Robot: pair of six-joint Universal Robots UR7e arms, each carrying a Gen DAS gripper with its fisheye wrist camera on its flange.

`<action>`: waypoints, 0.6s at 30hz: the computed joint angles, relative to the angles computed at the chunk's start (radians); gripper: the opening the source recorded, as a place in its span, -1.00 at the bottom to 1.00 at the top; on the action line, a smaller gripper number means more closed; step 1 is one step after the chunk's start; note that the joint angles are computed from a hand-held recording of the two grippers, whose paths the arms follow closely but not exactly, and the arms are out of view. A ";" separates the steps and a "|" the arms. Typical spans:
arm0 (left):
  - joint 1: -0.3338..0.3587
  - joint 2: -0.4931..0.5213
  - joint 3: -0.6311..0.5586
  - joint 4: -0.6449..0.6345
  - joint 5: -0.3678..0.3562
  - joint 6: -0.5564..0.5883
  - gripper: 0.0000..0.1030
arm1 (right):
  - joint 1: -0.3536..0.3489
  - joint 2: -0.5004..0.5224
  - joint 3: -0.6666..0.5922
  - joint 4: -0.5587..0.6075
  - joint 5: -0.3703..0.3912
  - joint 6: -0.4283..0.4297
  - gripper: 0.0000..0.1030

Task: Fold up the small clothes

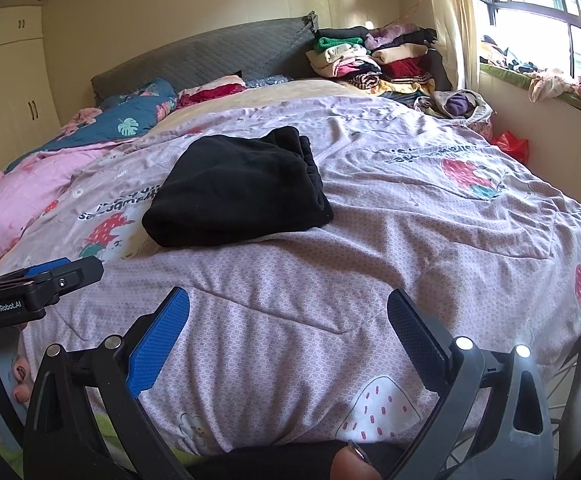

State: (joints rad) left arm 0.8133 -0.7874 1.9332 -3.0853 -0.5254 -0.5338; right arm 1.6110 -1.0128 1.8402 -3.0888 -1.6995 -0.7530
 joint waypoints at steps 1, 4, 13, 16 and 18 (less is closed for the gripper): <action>0.000 -0.001 0.000 0.005 0.000 -0.003 0.82 | 0.000 0.000 0.000 0.000 0.001 0.000 0.92; 0.000 -0.004 0.000 0.016 -0.004 -0.010 0.82 | 0.000 0.000 -0.001 0.001 0.000 -0.001 0.92; -0.002 -0.003 -0.002 0.024 0.006 -0.015 0.82 | -0.003 0.001 -0.002 0.001 -0.002 -0.002 0.92; -0.001 -0.004 0.000 0.027 0.014 -0.020 0.82 | -0.002 0.001 -0.002 0.001 -0.002 0.000 0.92; -0.001 -0.006 0.002 0.028 0.017 -0.023 0.82 | -0.002 0.001 -0.002 0.002 -0.002 0.000 0.92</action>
